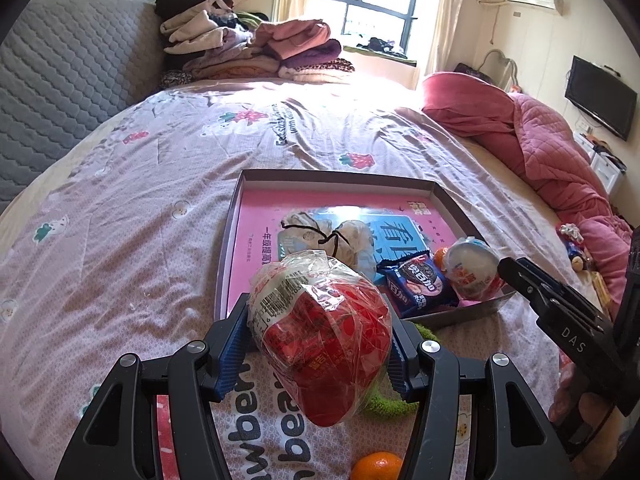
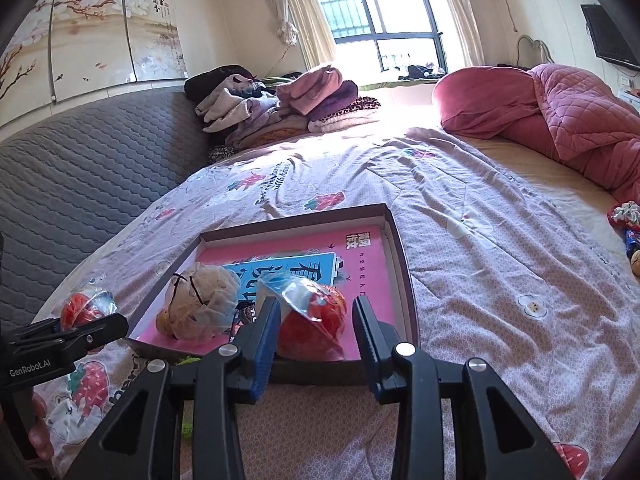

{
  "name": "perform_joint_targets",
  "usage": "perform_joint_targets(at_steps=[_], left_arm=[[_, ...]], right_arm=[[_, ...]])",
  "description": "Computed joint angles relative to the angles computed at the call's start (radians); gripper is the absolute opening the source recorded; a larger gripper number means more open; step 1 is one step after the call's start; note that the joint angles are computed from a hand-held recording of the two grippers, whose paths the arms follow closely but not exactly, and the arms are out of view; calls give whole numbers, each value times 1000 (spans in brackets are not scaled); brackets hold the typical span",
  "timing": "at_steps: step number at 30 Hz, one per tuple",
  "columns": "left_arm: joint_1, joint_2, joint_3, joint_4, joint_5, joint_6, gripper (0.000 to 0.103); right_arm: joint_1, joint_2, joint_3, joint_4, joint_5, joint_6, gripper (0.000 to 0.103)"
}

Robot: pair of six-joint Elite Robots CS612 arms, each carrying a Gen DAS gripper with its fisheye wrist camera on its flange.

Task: Organize objects
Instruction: 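Carry the red netted bag toward the tray with left gripper while right gripper carries the blue egg packet, then lower the blue egg packet into the tray with right gripper while left gripper carries the red bag over it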

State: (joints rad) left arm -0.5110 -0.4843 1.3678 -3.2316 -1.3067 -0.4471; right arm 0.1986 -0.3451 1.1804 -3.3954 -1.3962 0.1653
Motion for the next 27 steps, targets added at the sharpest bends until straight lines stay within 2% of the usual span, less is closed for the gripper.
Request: perform_joint_targets(at_steps=[27], left_arm=[[10,25,-72,27,-6,10,60]], right_arm=[[1,6,-49,22,12,-45,37]])
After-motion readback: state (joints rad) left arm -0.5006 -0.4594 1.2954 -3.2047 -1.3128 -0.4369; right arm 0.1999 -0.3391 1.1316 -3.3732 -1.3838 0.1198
